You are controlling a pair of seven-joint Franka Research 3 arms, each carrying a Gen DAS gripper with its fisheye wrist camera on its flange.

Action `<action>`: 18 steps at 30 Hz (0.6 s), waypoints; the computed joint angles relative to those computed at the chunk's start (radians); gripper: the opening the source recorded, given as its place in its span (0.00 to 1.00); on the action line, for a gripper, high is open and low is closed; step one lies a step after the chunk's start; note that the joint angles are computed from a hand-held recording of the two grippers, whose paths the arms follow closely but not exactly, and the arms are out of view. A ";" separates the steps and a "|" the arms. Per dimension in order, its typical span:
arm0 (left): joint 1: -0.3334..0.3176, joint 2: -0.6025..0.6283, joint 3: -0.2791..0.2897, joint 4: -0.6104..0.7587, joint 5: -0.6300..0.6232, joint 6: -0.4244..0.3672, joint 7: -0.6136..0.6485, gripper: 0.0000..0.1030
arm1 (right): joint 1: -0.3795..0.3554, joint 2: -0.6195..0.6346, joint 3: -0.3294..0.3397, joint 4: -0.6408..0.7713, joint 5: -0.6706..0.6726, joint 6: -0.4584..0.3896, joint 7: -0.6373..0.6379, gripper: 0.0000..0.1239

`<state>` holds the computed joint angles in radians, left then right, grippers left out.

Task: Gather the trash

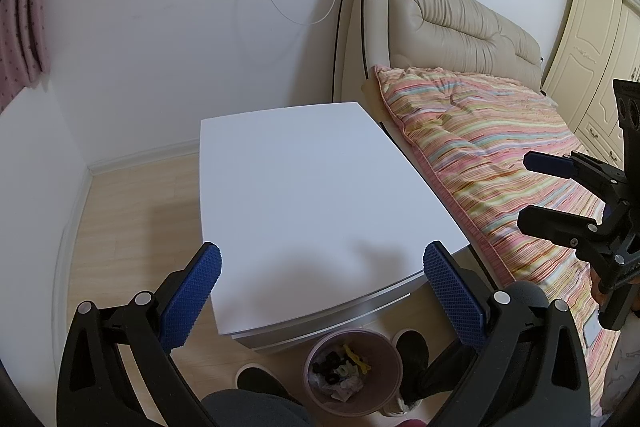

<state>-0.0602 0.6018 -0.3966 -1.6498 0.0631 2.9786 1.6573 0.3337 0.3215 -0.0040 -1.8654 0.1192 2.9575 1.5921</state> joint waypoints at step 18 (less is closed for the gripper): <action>-0.002 0.002 0.001 0.000 0.006 -0.002 -0.002 0.94 | 0.002 -0.001 -0.002 -0.006 0.000 0.003 0.000 0.81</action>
<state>-0.0619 0.6034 -0.3953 -1.6500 0.0688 2.9765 1.6550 0.3356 0.3203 -0.0064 -1.8710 0.1194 2.9610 1.5918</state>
